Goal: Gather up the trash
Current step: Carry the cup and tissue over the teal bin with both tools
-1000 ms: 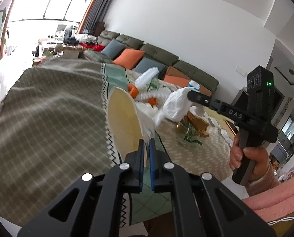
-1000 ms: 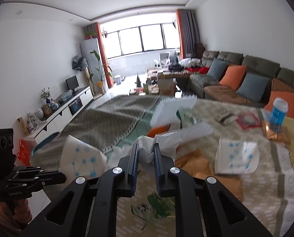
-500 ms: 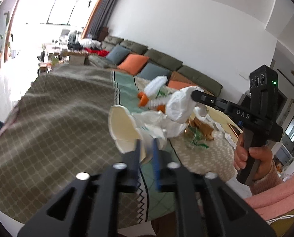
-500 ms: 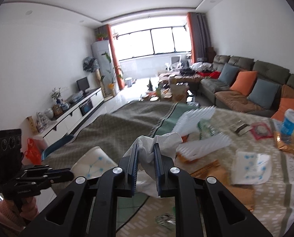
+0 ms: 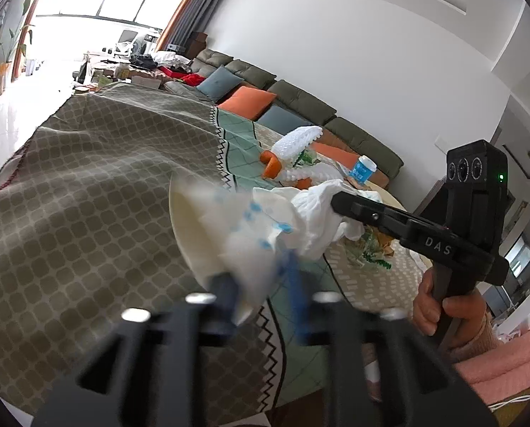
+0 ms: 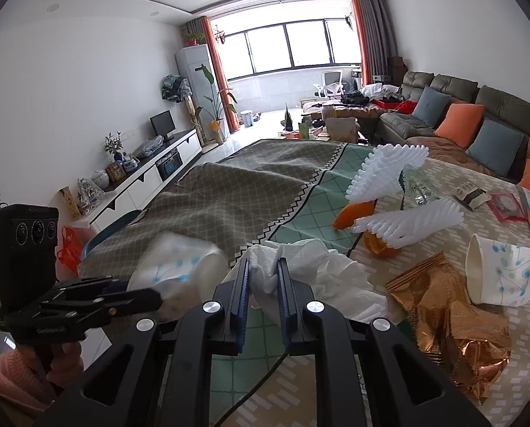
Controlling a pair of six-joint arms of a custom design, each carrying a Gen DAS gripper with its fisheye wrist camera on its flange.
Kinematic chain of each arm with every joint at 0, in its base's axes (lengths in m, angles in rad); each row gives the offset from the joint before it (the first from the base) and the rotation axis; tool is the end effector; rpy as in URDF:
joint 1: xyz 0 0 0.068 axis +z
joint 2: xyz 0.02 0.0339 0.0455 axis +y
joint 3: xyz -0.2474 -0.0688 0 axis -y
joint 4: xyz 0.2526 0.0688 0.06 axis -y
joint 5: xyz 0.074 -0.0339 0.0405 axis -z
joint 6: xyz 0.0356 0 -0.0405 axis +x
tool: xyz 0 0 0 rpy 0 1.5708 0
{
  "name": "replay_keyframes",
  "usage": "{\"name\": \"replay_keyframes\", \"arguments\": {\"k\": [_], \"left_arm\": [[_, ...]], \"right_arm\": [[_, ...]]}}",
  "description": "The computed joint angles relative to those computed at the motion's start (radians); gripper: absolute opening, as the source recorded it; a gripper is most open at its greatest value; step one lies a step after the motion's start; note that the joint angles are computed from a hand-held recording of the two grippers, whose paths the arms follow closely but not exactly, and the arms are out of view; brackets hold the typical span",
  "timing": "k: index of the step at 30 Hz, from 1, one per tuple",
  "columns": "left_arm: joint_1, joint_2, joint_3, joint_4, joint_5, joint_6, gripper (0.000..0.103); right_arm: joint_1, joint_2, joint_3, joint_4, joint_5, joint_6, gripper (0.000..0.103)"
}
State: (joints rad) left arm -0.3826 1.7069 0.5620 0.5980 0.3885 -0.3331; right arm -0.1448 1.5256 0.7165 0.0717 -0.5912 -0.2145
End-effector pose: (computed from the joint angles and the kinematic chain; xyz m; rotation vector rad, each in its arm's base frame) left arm 0.2769 -0.1260 0.0977 0.2939 2.1662 -0.8280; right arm 0.3029 -0.0241 0.1496 -0.3703 2.1725 0.4816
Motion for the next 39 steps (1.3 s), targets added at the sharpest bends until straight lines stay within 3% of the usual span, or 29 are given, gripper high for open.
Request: {"name": "replay_keyframes", "arguments": {"k": [5, 12, 28, 32, 39], "left_arm": [[0.001, -0.024, -0.021, 0.018, -0.030, 0.004, 0.005], [0.048, -0.169, -0.107, -0.010, -0.079, 0.028, 0.005], [0.395, -0.564, -0.222, -0.270, -0.137, 0.103, 0.005], [0.500, -0.589, -0.217, -0.312, -0.124, 0.132, 0.005], [0.659, -0.498, -0.175, -0.341, -0.080, 0.193, 0.006]], "right_arm": [[0.012, 0.003, 0.010, -0.003, -0.003, 0.004, 0.015], [0.065, 0.033, 0.061, -0.006, -0.021, 0.024, 0.015], [0.326, 0.225, 0.310, -0.021, -0.066, 0.079, 0.015], [0.390, 0.298, 0.399, -0.034, -0.061, 0.092, 0.015], [0.497, 0.409, 0.545, -0.086, -0.018, 0.090, 0.015]]}}
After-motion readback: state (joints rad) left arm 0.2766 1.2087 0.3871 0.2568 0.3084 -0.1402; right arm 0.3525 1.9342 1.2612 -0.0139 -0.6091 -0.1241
